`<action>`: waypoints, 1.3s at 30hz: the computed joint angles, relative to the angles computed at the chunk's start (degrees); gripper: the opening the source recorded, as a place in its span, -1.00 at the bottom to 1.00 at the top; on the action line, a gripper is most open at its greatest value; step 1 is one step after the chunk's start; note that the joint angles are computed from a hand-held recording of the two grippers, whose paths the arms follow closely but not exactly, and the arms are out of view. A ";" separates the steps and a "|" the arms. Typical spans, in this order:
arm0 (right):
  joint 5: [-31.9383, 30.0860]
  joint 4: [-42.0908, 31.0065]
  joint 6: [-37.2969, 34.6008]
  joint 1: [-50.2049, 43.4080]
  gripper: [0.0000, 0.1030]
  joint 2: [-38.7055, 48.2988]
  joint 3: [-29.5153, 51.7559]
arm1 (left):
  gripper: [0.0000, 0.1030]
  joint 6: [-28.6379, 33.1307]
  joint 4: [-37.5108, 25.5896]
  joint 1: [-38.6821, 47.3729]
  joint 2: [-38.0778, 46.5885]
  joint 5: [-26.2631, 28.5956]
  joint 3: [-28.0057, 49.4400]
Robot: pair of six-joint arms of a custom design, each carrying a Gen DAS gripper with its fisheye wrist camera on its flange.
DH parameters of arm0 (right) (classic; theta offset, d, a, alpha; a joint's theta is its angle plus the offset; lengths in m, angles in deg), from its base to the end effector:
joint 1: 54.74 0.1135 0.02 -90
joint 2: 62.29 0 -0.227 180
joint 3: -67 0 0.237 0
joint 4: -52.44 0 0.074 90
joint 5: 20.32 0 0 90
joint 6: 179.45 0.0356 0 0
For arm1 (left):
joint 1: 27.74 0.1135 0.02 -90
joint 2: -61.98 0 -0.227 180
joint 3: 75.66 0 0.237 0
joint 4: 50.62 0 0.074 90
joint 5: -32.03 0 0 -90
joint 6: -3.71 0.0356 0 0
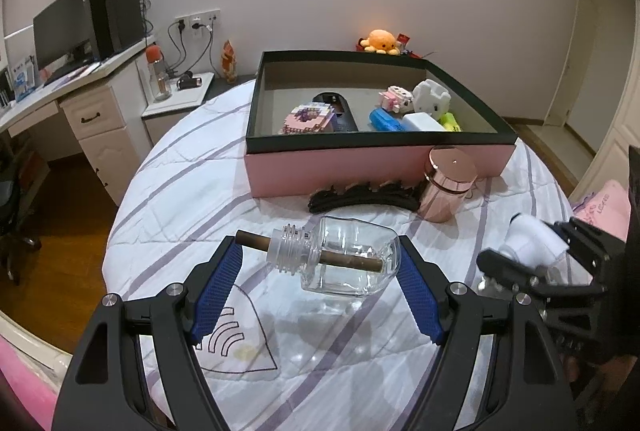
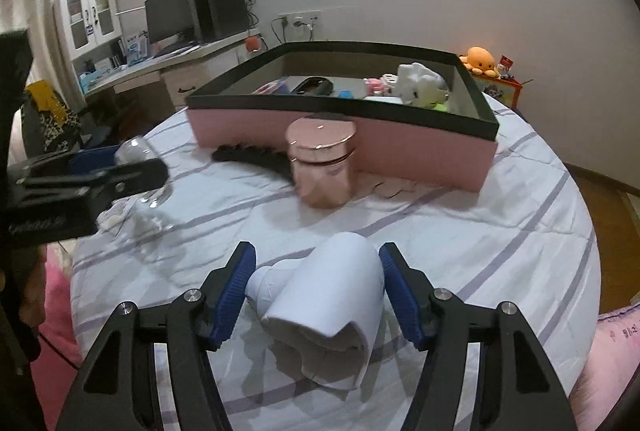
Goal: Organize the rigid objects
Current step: 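Lift the glass bottle with the left gripper while the right gripper lifts the white plug, then carry the glass bottle and white plug into the pink box and open both grippers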
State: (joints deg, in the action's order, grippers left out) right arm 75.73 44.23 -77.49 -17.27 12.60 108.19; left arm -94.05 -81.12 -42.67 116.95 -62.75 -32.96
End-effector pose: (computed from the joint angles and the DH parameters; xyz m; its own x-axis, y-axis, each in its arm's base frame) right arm 0.1923 0.1427 0.1281 -0.6311 -0.2241 -0.7426 -0.4211 0.9030 0.0853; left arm 0.1956 -0.0491 0.1747 -0.6768 0.0412 -0.7350 0.1072 0.9933 -0.0431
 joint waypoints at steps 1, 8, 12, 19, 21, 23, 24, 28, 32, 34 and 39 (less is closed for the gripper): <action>-0.10 -0.12 -0.32 -0.55 0.27 0.04 0.37 | 0.51 0.01 0.01 -0.04 0.28 0.09 0.28; -1.07 -0.25 -1.30 -3.35 0.27 0.82 2.67 | 0.51 0.01 0.15 -1.72 1.67 -0.63 2.91; -0.91 -1.20 -1.97 -4.37 0.27 -0.10 4.23 | 0.51 0.33 -0.38 -2.72 1.94 -0.96 5.14; -1.39 -3.43 -4.12 -6.67 0.27 -0.70 9.52 | 0.51 1.85 -0.53 -3.16 5.08 -1.03 11.93; -1.80 -4.22 -5.02 -7.54 0.27 0.42 12.33 | 0.51 2.83 -0.25 -3.09 7.08 -1.00 14.98; -1.80 -4.60 -5.89 -8.14 0.27 1.55 14.63 | 0.51 3.76 -0.06 -3.17 9.35 -1.11 17.80; -2.05 -5.07 -6.32 -8.63 0.27 2.81 16.61 | 0.51 4.05 0.18 -3.13 10.22 -1.02 18.80; -2.30 -5.41 -7.47 -9.86 0.27 7.61 22.61 | 0.51 5.27 1.46 -2.06 15.90 0.37 24.08; -3.33 -5.47 -8.36 -11.57 0.27 13.85 28.37 | 0.51 6.02 2.56 -0.33 23.13 1.82 29.19; -3.93 -5.69 -8.69 -12.30 0.27 17.07 31.25 | 0.51 6.37 2.98 0.49 26.65 2.73 31.57; -4.85 -6.43 -8.79 -13.47 0.27 23.12 36.82 | 0.51 6.77 3.57 1.97 34.14 4.48 36.79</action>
